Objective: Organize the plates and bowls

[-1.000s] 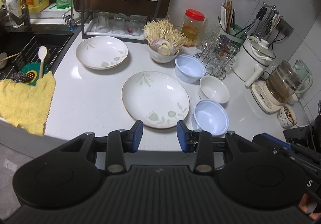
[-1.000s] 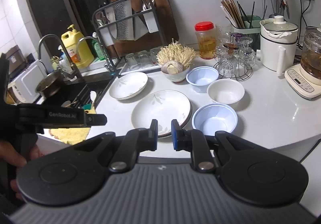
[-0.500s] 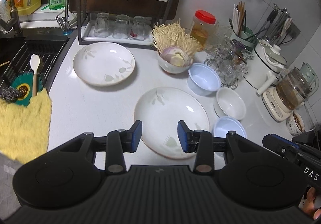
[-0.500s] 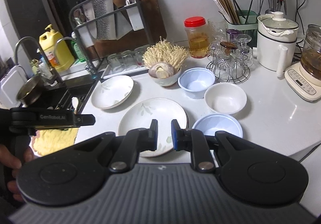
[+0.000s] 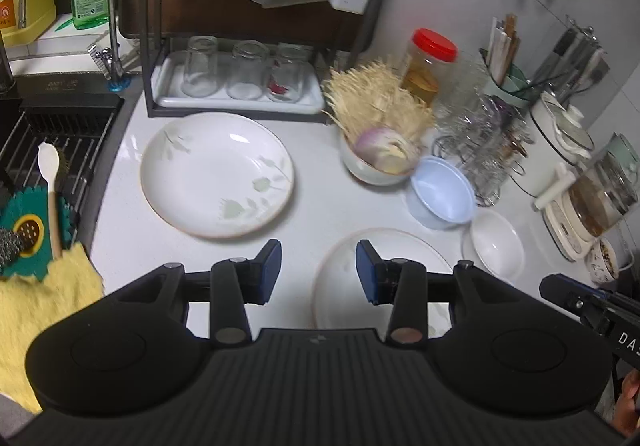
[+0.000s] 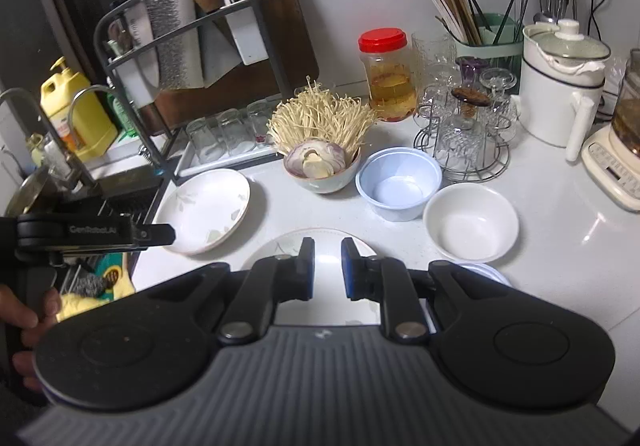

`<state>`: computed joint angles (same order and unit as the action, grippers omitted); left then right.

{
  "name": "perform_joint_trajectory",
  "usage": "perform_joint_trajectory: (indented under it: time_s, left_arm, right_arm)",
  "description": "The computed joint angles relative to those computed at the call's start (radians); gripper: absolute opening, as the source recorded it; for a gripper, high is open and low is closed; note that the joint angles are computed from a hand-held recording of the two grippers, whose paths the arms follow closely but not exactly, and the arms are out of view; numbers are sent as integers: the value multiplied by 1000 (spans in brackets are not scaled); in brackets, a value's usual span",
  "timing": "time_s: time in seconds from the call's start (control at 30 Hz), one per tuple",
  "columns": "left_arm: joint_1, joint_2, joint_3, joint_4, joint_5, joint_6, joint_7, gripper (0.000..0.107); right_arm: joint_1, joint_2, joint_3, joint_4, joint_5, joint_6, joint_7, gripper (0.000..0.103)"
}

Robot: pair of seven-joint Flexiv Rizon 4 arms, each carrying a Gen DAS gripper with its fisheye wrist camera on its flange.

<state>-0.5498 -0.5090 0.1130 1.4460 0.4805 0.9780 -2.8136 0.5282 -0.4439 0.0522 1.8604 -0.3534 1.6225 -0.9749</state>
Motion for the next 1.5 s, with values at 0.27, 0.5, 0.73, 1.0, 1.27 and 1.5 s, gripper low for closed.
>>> perform_joint_trajectory:
  time_s: [0.27, 0.5, 0.73, 1.0, 1.27, 1.5]
  left_arm:
    - [103, 0, -11, 67, -73, 63, 113, 55]
    - [179, 4, -6, 136, -155, 109, 211, 64]
    - [246, -18, 1, 185, -240, 180, 312, 68]
    - [309, -80, -2, 194, -347, 234, 456, 68]
    - [363, -143, -42, 204, -472, 302, 603, 66]
    - [364, -195, -26, 176, -535, 326, 676, 53]
  right_arm:
    - [18, -92, 8, -129, 6, -77, 39, 19]
    - [42, -175, 9, -254, 2, -162, 114, 61]
    - [28, -280, 84, -428, 31, -278, 89, 61]
    - [49, -437, 149, -692, 96, -420, 2, 60]
    - [100, -604, 161, -971, 172, -602, -95, 48]
    - [132, -694, 145, -1138, 237, -709, -138, 31]
